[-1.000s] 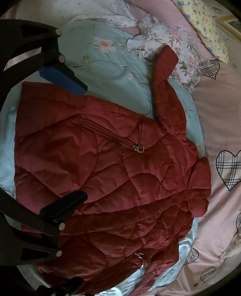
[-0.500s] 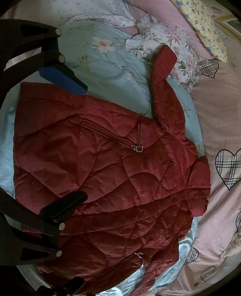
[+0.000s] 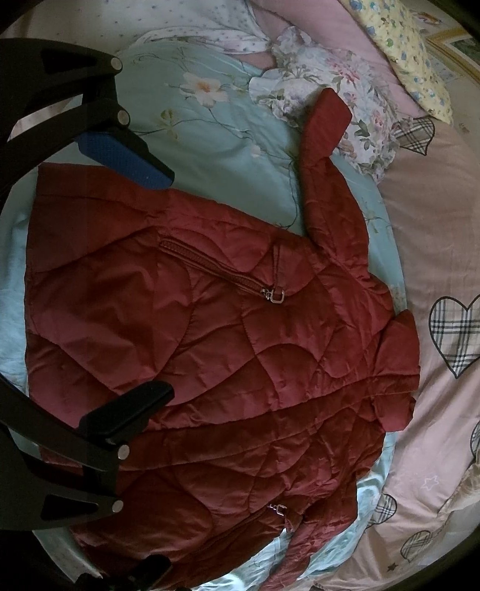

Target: Fold large clothes

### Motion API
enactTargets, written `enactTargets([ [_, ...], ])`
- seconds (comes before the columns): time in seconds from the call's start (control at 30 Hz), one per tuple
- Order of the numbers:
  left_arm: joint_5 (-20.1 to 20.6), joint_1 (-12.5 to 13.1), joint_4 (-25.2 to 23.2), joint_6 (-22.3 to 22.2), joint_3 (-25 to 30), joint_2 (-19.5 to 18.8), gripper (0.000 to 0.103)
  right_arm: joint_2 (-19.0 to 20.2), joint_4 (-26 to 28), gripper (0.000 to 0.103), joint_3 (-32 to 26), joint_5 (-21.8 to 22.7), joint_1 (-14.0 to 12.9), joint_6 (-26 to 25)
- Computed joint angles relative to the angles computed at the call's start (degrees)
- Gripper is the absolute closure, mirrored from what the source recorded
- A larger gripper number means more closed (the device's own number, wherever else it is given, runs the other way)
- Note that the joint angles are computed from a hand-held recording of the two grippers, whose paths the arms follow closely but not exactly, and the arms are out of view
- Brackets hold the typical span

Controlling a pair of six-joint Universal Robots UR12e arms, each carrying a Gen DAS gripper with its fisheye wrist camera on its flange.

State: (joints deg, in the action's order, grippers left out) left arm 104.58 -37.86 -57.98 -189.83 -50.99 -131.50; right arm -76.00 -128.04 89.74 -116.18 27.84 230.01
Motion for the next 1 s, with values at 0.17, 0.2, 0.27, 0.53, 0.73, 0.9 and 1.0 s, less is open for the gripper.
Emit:
enactTargets([
  [0.17,-2.23,0.32,-0.94,-0.86,0.20,0.06,0.000,-0.01,-0.02,0.000,0.01,-0.01,0.00,0.00],
  [0.2,-1.91,0.26,0.09,-0.83,-0.29,0.20,0.000,-0.01,-0.05,0.000,0.04,0.05,-0.01,0.01],
  [0.27,-2.19,0.28,-0.13,-0.90,-0.12,0.13,0.000,0.06,0.12,0.000,-0.04,-0.08,0.00,0.07],
  [0.53,-2.82,0.45,-0.48,-0.92,-0.18,0.11,0.000,-0.12,-0.45,0.000,0.07,0.01,-0.13,0.08],
  [0.73,-4.77,0.94,-1.05,-0.66,0.41,-0.26,0.000,-0.22,1.02,0.000,-0.28,0.42,-0.41,0.32],
  [0.9,-7.06,1.30,-1.98,-0.68,1.18,-0.55,0.000,-0.49,0.59,0.000,0.15,1.16,-0.89,0.30],
  [1.0,-7.10,1.39,-3.82,-0.68,2.51,-1.26,0.000,-0.82,1.66,0.000,0.18,3.30,-1.58,1.08],
])
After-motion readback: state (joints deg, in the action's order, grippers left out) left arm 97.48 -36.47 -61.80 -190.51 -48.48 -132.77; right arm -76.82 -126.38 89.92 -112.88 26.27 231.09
